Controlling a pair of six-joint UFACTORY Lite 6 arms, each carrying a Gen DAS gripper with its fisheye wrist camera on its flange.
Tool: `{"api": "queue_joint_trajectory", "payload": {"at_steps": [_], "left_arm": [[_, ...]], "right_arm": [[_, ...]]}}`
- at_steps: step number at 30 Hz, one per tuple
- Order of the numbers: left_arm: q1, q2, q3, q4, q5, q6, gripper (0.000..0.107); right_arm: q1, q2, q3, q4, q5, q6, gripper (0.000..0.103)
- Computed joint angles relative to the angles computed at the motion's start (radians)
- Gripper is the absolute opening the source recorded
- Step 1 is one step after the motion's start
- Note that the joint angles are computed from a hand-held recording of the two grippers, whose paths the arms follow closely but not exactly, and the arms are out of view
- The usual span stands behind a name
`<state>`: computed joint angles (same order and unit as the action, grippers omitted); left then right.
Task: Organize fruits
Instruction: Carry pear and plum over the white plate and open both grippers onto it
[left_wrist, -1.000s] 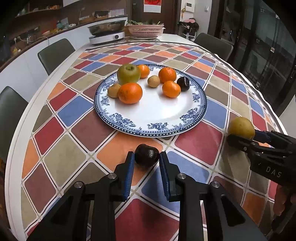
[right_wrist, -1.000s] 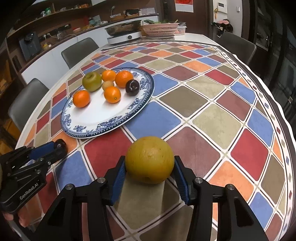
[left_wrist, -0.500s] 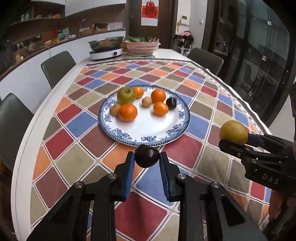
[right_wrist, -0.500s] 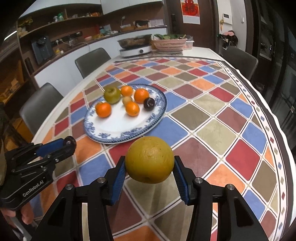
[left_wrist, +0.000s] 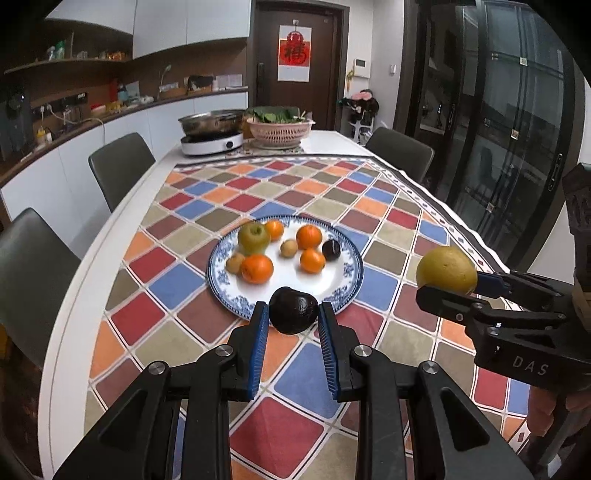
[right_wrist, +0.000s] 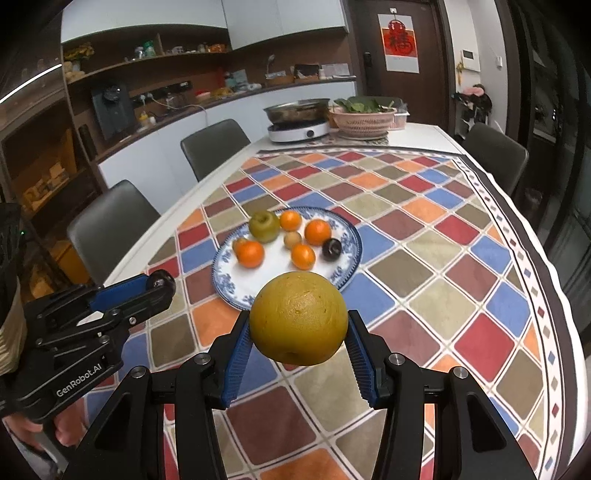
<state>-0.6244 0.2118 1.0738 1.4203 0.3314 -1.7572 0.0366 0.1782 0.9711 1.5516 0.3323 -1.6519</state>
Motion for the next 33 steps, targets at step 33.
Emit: {"api": "queue_joint_trajectory", "payload": {"at_steps": [33], "left_arm": [[0.158, 0.236, 0.293, -0.134, -0.078, 0.254, 0.028]], "right_arm": [[0.080, 0.286, 0.386, -0.281, -0.016, 0.262, 0.051]]}}
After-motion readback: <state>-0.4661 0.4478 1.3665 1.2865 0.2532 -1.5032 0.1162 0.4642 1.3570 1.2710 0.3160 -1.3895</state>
